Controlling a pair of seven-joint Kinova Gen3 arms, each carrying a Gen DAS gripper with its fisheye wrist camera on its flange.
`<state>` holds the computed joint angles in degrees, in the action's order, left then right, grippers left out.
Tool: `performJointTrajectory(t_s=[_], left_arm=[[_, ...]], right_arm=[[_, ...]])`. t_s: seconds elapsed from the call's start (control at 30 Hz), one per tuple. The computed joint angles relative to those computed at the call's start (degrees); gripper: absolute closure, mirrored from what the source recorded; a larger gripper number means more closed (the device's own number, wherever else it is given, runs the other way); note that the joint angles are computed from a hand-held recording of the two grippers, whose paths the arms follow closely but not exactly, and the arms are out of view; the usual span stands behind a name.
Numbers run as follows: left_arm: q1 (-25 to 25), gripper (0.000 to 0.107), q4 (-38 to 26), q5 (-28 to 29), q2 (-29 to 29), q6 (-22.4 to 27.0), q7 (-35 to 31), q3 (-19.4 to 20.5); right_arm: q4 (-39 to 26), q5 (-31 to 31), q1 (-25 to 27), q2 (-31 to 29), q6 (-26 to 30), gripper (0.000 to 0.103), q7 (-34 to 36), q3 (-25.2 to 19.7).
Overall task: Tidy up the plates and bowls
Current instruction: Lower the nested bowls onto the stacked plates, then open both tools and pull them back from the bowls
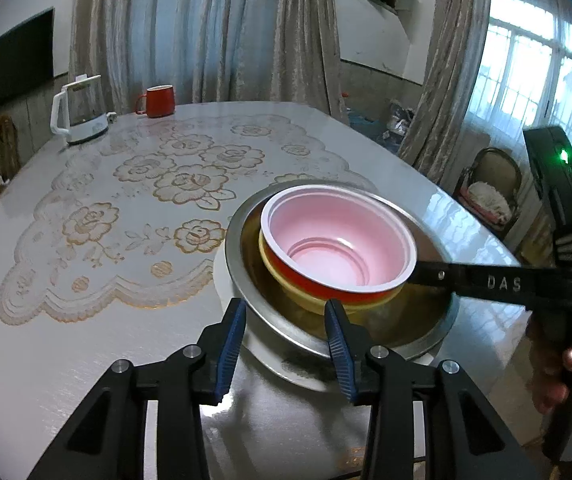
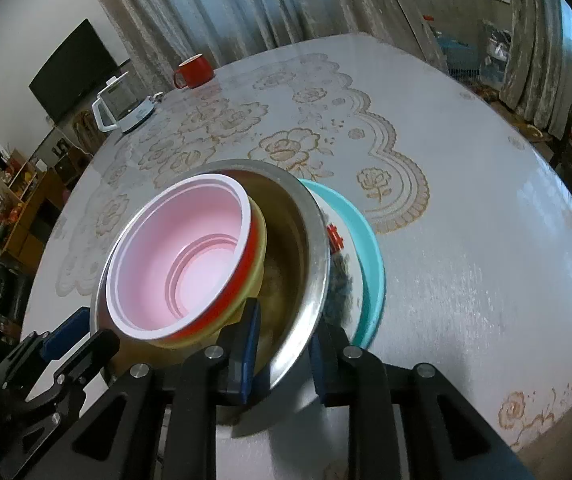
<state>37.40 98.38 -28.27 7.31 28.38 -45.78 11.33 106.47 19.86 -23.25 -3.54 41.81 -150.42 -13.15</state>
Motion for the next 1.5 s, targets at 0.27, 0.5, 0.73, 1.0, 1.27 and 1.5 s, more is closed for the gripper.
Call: performJointTrajectory(t_s=[0.27,0.5,0.73,1.0,1.27,1.5], left_arm=[[0.1,0.066,0.22,-0.16,-0.01,-0.38,0.36,0.09],[0.25,0.066,0.06,0.49,0.01,-0.37,-0.05,0.19],[1.6,0.066,-0.39,-1.52,0.17,0.99,2.29,0.01],[1.92,0.066,0.12,-2.74,-0.46,1.44,3.0,0.69],[1.68,0.066,1.42,-2.66,-1.52,1.05,3.12,1.57],[1.24,0.042,2.38,-2.85,-2.96,2.5,4.71,2.64]], right_arm=[[1.06,0.08,0.4,-0.9,-0.88,0.081,0.59,-0.64],[0.85,0.63,0.63,-0.38,-1.18,0.083,-0.06,0.04],[1.7,-1.73,0.38,-1.08,-2.29,0.08,0.79,0.72],[1.93,0.17,0.29,-1.64,-1.37,0.079,-2.31,-1.07],[0.7,7.54,-2.22,-0.82,3.19,0.076,-8.24,-3.73],[1.95,9.85,-3.48,-2.55,3.93,0.068,-12.61,-5.29]])
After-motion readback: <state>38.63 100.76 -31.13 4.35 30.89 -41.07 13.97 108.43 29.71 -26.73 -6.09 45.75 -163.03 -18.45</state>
